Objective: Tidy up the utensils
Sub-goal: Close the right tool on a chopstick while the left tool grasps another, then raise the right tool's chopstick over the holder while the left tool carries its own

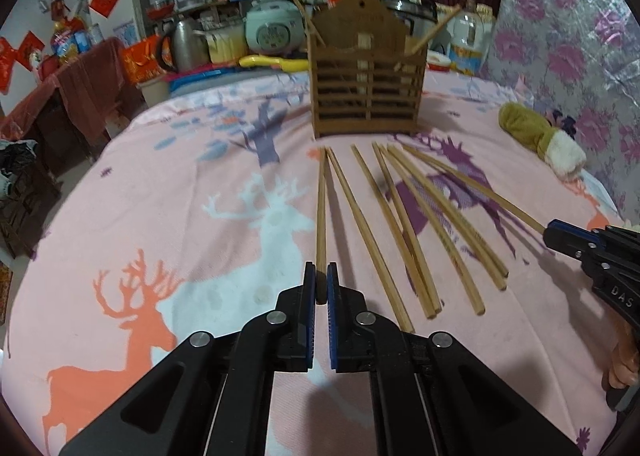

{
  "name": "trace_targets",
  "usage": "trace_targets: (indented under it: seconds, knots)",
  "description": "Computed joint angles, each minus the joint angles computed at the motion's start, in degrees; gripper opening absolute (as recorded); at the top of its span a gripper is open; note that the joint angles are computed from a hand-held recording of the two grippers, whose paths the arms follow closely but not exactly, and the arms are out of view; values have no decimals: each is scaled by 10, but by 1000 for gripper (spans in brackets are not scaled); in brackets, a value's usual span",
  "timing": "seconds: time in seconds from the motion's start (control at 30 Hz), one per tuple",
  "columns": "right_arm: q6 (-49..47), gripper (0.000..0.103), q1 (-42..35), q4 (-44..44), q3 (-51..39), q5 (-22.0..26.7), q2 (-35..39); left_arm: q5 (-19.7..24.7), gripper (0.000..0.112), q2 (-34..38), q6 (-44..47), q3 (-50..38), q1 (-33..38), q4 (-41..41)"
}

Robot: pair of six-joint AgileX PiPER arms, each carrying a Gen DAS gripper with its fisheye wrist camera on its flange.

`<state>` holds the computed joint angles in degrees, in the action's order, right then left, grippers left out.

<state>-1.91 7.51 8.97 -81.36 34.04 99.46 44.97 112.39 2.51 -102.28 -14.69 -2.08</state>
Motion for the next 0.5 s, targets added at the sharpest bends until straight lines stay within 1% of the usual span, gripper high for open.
trace_targets:
  seconds: [0.07, 0.13, 0.2, 0.27, 0.4, 0.5]
  knots:
    - [0, 7, -5, 7, 5, -14, -10, -3, 6, -4, -4, -5, 0, -2]
    - [-19, 7, -14, 38, 12, -29, -22, -4, 6, -7, -10, -12, -1, 3]
    - [-31, 7, -20, 60, 14, -40, -30, 1, 6, -7, -15, -24, -4, 9]
    - [-30, 7, -22, 63, 12, -46, -35, 10, 6, -7, -16, -42, -7, 13]
    - [-23, 7, -22, 62, -16, -41, -41, 49, 6, 6, -19, -113, -13, 21]
    - [-16, 7, -20, 55, -41, -34, -45, 83, 6, 24, -20, -187, -17, 22]
